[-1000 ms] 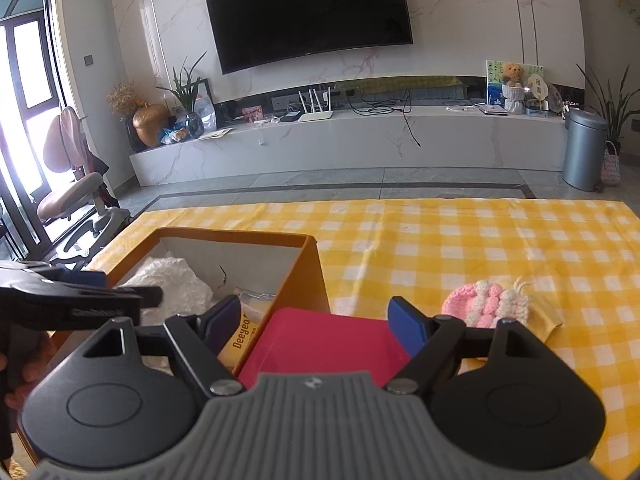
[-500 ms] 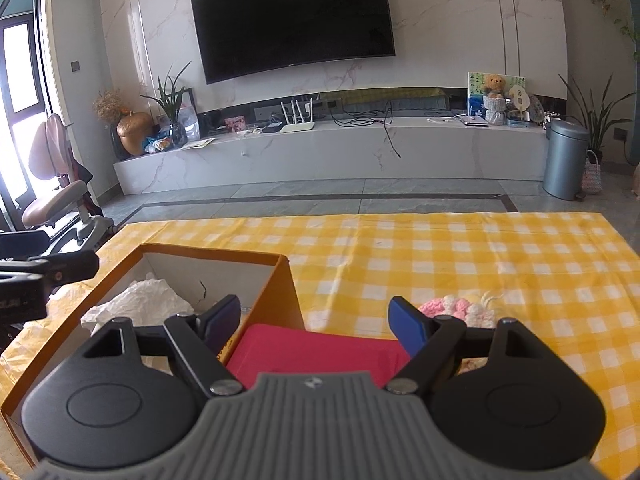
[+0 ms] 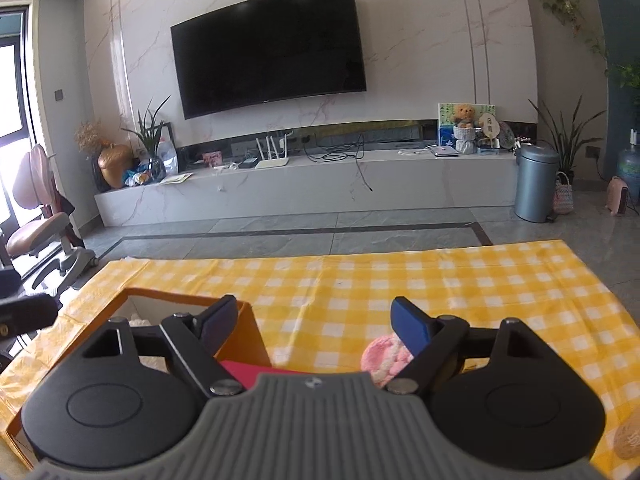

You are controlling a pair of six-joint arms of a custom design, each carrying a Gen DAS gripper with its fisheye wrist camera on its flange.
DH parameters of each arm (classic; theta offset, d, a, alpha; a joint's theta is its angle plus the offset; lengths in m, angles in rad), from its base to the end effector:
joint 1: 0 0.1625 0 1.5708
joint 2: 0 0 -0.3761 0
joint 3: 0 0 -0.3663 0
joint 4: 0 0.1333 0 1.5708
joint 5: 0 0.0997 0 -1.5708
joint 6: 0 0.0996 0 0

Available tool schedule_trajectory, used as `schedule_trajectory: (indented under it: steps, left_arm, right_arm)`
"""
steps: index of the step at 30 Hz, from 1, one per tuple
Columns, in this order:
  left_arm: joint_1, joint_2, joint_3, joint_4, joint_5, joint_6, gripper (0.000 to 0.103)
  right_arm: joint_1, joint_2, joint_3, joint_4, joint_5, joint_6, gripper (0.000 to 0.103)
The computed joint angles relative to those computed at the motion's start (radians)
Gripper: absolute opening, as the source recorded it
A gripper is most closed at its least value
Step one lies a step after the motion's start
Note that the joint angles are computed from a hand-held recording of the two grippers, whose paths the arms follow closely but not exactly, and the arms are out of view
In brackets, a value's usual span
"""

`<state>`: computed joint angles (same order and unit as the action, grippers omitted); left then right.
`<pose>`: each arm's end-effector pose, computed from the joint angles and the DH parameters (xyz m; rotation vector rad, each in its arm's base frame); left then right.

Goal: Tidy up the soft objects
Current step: 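Move both tools back from the box toward the pink crocheted item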

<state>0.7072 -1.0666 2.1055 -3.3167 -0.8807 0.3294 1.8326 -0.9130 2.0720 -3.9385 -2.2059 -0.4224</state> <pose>-0.2471 -0.4699 0.1825 1.1037 2.2019 -1.1007 0.1977 -0.4511 0.1893 0.2525 -2.1135 1.3740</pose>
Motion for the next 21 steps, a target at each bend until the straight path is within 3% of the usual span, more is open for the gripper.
schedule_trajectory:
  steps: [5, 6, 9, 11, 15, 18, 21]
  left_arm:
    - [-0.029, 0.008, 0.000, 0.050, 0.011, -0.063, 0.085]
    - [-0.040, 0.018, 0.004, 0.036, 0.024, -0.064, 0.085]
    - [-0.075, 0.060, 0.005, 0.009, 0.058, -0.069, 0.087]
    - [-0.090, 0.083, 0.002, 0.012, 0.047, -0.083, 0.087]
    - [-0.118, 0.147, -0.010, 0.021, 0.019, -0.145, 0.088]
    - [-0.133, 0.219, -0.031, -0.013, -0.002, -0.160, 0.088]
    - [-0.174, 0.333, -0.047, -0.144, 0.093, -0.094, 0.088]
  right_arm:
    - [-0.034, -0.106, 0.067, 0.052, 0.020, 0.086, 0.084]
    - [-0.036, -0.116, 0.071, 0.043, 0.002, 0.068, 0.085]
    - [-0.028, -0.091, 0.047, -0.057, -0.142, -0.072, 0.085]
    - [-0.047, -0.113, 0.060, -0.073, -0.178, -0.112, 0.085]
    - [-0.114, -0.204, 0.132, -0.027, -0.149, -0.079, 0.085]
    - [-0.178, -0.270, 0.186, 0.014, -0.082, -0.051, 0.085]
    - [-0.256, -0.336, 0.234, 0.075, 0.020, 0.043, 0.085]
